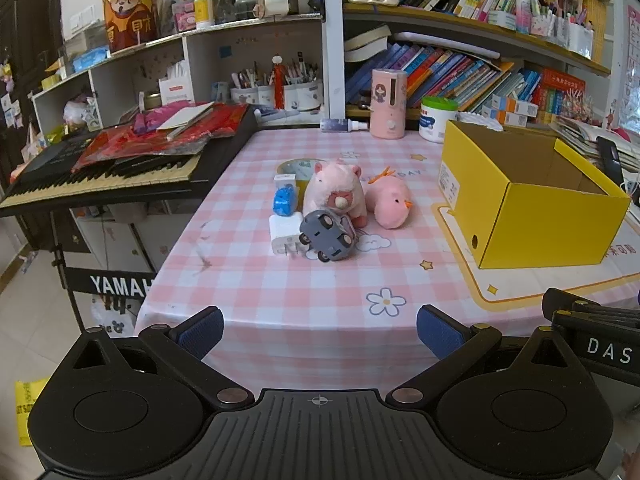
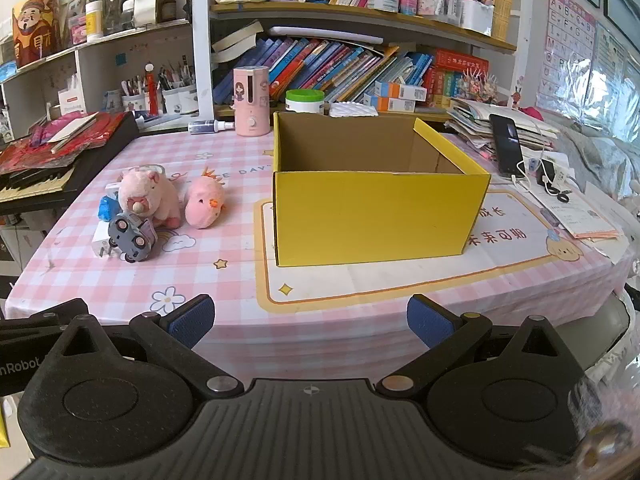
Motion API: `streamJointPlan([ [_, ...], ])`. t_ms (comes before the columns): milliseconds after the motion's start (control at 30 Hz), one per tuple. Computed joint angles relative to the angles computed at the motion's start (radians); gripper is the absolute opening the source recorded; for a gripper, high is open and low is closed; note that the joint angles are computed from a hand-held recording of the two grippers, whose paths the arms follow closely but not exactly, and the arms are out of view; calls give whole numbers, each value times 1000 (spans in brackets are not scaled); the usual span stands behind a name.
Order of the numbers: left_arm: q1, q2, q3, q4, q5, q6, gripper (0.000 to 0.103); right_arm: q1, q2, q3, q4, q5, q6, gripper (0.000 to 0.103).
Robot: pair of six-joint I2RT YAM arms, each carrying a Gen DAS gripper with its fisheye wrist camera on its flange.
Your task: Organize objects
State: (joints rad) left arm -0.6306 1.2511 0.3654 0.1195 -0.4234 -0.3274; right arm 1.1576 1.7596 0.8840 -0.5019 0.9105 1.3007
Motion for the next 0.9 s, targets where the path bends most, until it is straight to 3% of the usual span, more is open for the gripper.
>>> streamJointPlan([
  [900, 23, 25, 3, 25, 14, 6, 103, 0, -14, -9, 12, 6, -16, 103],
])
